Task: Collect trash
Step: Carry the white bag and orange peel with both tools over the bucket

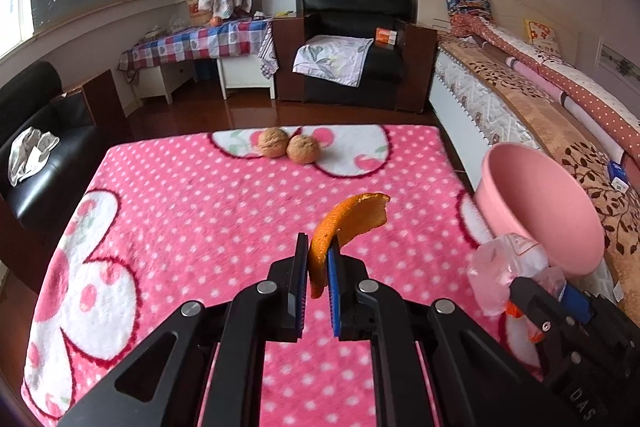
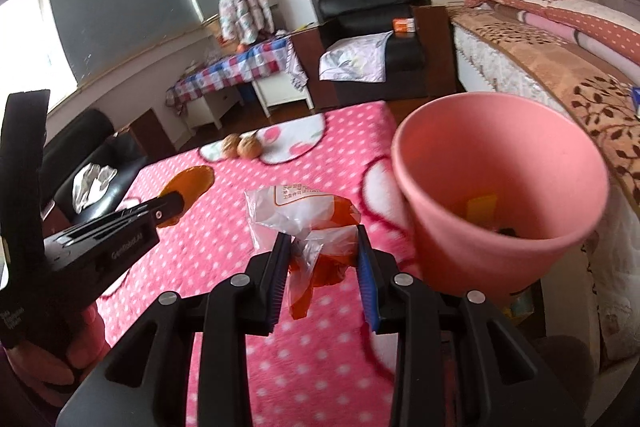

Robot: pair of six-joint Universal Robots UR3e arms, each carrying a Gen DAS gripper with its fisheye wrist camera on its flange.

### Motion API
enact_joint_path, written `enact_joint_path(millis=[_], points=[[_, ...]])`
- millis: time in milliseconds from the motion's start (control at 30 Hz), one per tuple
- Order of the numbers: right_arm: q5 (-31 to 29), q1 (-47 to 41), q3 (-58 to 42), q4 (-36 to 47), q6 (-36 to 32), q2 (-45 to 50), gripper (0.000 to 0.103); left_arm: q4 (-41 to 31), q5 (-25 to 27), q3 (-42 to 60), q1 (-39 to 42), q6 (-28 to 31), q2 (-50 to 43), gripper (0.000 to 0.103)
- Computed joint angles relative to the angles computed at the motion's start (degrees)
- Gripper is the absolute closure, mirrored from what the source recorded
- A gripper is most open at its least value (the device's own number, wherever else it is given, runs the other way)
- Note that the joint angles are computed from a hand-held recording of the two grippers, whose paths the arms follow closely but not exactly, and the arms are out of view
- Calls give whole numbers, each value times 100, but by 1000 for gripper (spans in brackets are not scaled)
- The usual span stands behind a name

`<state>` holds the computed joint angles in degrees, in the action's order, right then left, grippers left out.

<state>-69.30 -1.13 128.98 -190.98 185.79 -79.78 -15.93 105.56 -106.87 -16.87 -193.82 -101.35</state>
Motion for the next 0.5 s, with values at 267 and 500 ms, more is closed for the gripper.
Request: enact_joint_path(millis=[267,500], points=[[20,-484,233,-121,40,-256,71,-202,126,819,-381,34,-431,95],[-83,-891,251,-128,53,-394,71,-468,68,1692,-677,95,-909,95]])
